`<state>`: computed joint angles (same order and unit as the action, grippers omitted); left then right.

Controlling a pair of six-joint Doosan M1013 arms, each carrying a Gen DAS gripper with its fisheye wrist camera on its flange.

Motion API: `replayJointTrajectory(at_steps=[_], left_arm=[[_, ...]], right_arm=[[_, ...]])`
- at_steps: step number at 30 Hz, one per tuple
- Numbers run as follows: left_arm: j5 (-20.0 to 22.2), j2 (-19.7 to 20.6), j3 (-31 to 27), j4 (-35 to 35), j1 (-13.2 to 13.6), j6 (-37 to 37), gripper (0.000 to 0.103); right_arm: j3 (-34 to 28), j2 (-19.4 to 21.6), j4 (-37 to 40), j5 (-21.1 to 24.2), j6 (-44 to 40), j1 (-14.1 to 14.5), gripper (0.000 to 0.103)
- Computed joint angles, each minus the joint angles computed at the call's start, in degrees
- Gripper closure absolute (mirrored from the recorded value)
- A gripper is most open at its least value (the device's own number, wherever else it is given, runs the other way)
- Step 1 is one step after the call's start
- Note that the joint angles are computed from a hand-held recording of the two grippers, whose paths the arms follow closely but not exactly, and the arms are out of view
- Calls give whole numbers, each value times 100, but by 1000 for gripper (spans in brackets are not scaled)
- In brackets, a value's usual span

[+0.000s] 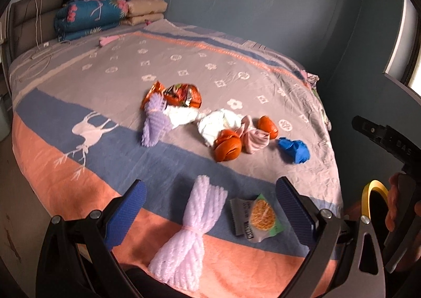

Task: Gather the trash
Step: 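Move both tools back over the bed toward the blue glove and foam sleeve, then grasp the blue glove with the right gripper while the left grasps the lilac foam sleeve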

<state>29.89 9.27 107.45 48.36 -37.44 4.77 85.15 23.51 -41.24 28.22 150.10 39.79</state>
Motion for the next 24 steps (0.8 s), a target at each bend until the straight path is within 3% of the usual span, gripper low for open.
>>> replayJointTrajectory(at_steps=[24], left_arm=[[-487,496,-87,-2010,473,1846,8]], right_arm=[[-949,1072,1051,830,-545,-129,19]])
